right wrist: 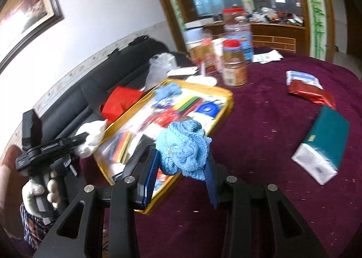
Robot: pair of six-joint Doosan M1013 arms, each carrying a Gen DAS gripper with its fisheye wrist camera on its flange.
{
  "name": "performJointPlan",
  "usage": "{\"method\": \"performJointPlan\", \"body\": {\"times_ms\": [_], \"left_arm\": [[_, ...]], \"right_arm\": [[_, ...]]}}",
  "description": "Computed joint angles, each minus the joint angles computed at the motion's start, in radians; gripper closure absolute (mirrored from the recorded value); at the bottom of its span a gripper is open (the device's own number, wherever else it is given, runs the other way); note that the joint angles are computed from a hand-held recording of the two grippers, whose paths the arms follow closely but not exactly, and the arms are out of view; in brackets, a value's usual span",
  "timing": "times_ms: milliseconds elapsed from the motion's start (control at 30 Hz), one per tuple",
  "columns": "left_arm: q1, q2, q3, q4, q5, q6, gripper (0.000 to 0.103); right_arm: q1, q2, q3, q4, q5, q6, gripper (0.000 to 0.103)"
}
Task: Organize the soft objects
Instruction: 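Carry the white cloth with left tool while right carries the knitted item to the tray, then open both tools to release the white cloth and knitted item in the tray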
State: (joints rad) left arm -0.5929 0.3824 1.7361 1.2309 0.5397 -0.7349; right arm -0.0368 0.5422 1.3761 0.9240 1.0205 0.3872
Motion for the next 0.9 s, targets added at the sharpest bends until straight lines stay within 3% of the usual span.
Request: {"method": "performJointPlan", "body": {"times_ms": [200,400,500,633,667,733,900], "left_arm": [[0.021,0.012,0.006,-0.030,-0.030,0.025,0.091],[0.038,0.039,-0.032,-0.151,0.021,0.185,0.089],[0.051,0.056,-0.057,-0.222,0.038,0.277,0.079],[0.055,0.078,-0.091,-0.307,0.039,0.431,0.054],[0.050,0.081,-0.097,-0.299,0.049,0.439,0.052],[0.041,0.081,-0.102,-0.275,0.071,0.428,0.044],[0.013,0.056,-0.074,-0.111,0.125,0.242,0.033]], "right_arm": [[0.035,-0.013,0.027,-0.046,-0.003,-0.007,0.065],[0.071,-0.007,0.020,-0.094,-0.008,0.014,0.065],[0.090,0.000,0.010,-0.117,-0.015,0.027,0.065],[0.113,0.015,-0.007,-0.161,-0.025,0.062,0.065],[0.117,0.018,-0.008,-0.168,-0.024,0.070,0.065],[0.126,0.029,-0.019,-0.188,-0.027,0.098,0.065],[0.146,0.061,-0.059,-0.228,-0.033,0.171,0.065]]}}
